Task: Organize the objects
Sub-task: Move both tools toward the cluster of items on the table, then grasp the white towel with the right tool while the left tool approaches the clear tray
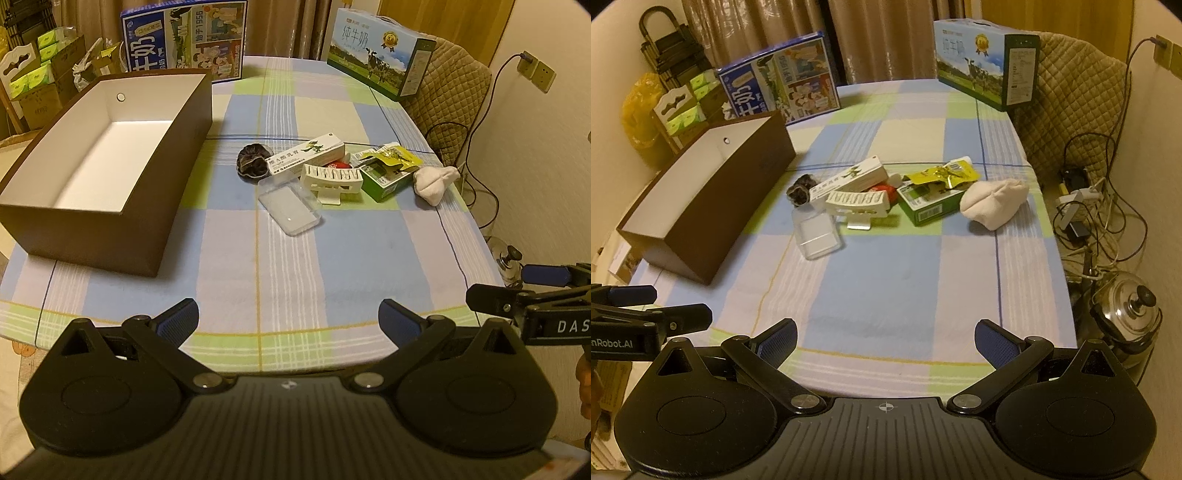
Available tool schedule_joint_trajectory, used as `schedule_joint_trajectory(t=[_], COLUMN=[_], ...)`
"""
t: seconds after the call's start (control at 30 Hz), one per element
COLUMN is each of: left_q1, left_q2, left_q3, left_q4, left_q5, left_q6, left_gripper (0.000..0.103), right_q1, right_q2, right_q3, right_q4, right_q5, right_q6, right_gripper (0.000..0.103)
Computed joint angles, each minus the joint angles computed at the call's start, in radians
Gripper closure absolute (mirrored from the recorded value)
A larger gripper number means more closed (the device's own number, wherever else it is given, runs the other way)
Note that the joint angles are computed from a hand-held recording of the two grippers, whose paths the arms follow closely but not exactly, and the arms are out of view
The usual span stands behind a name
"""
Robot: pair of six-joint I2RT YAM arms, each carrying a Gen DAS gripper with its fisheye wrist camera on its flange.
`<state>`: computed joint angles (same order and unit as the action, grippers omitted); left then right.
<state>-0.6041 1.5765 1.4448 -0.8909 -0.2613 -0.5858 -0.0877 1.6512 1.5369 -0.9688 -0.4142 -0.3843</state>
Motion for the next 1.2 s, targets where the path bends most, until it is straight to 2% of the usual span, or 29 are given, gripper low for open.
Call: schedule_joint_trajectory(t=[0.27,0.6,0.63,0.67,0.77,1.1,1.2], left_q1=[0.012,0.032,0.024,0.029,0.04,0.079,0.091], left_q2=[0.112,0.271,0.3,0.314,0.351,0.493,0.544], left_q3=[0.106,0.261,0.298,0.312,0.346,0.501,0.556], left_q4=[-0.006,-0.029,-0.06,-0.062,-0.067,-0.107,-0.129], left_q5=[0.0,-0.004,-0.043,-0.042,-0.039,-0.055,-0.057], left_q6=[0.006,-0.01,-0.089,-0.094,-0.104,-0.113,-0.121], left_gripper=[0.001,0.001,0.001,0.001,0.001,0.001,0.001], right_q1=[-0.039,-0.083,-0.084,-0.087,-0.094,-0.112,-0.114], right_q2=[0.105,0.302,0.324,0.345,0.425,0.652,0.744], right_q3=[0.107,0.344,0.371,0.396,0.5,0.804,0.942], right_q4=[-0.024,-0.118,-0.122,-0.127,-0.16,-0.199,-0.221], right_q5=[-0.015,-0.047,-0.044,-0.043,-0.036,-0.039,-0.055], right_q6=[-0.027,-0.085,-0.089,-0.092,-0.101,-0.096,-0.067], right_gripper=[0.003,0.003,0.003,0.005,0.01,0.011,0.011])
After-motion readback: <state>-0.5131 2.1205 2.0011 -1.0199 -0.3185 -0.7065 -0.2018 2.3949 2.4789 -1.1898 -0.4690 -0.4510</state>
